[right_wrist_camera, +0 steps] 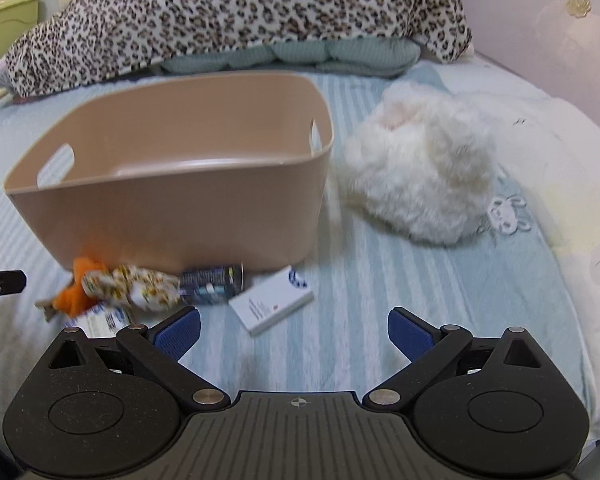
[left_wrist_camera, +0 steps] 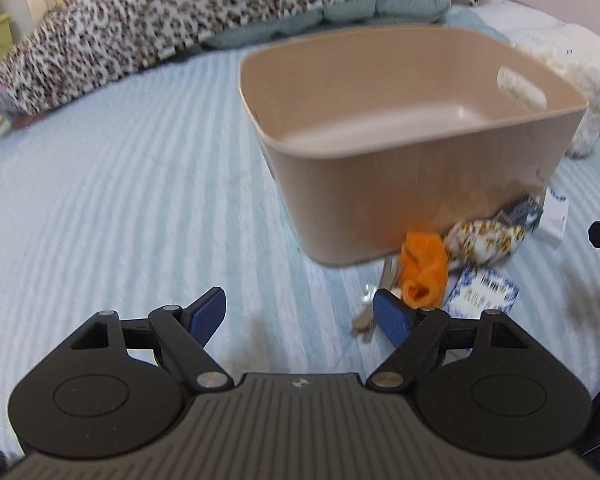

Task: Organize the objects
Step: 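Grasp the beige hair clip with the left gripper while the right gripper grasps the white medicine box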

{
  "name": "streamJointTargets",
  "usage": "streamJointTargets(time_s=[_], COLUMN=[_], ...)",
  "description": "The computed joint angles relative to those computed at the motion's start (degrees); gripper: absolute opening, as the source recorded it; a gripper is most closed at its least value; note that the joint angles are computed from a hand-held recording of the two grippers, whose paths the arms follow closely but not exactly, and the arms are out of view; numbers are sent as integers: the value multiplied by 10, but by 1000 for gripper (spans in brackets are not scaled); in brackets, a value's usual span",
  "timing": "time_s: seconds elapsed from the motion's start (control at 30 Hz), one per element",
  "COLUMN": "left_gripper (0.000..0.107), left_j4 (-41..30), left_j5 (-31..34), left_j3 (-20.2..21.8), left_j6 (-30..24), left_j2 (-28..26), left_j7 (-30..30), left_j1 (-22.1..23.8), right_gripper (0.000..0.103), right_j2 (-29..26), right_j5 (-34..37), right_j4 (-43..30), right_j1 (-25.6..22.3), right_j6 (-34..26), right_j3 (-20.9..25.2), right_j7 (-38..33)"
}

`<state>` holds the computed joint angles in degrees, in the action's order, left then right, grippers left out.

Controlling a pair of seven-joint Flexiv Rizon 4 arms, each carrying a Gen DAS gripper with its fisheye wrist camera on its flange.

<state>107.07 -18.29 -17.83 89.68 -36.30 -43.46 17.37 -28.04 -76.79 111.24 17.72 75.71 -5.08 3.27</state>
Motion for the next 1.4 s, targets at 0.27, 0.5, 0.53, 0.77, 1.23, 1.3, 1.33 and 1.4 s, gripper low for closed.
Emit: streamJointTargets(time_s=[0.27, 0.5, 0.53, 0.77, 1.23, 1.3, 1.33, 1.4], left_gripper=[82, 82, 82, 71, 15, 14, 14, 14], left_j4=[-30, -34, -36, -32, -3, -3, -1, 8], left_j5=[7, 7, 9, 23, 28, 17, 11, 3], left_j3=[27, -20, -22, -69, -147, -150, -152, -159], left_j6=[-30, -16, -13, 0, -16, -21, -22, -21], left_j2=[-36, -56, -59, -72, -73, -72, -71, -66], left_j7=[11, 51, 55, 81, 136, 136, 135, 135], left_j1=[-22, 10, 10, 42, 102, 105, 107, 115], right_gripper=[101, 100, 100, 99, 61, 61, 61, 61], right_j2=[-48, -84, -90, -116, -102, -97, -99, -89], right_j5=[38, 66, 76, 76, -26, -48, -48, -56], right_j4=[-20, -43, -47, -66, -47, -46, -49, -44], right_j1=[5, 20, 22, 62, 110, 101, 92, 83], right_j6=[31, 69, 70, 112, 181, 180, 179, 169], right_j3=[-16, -49, -52, -117, -199, -192, -184, -167], right_j7=[-44, -68, -78, -74, 24, 44, 41, 46])
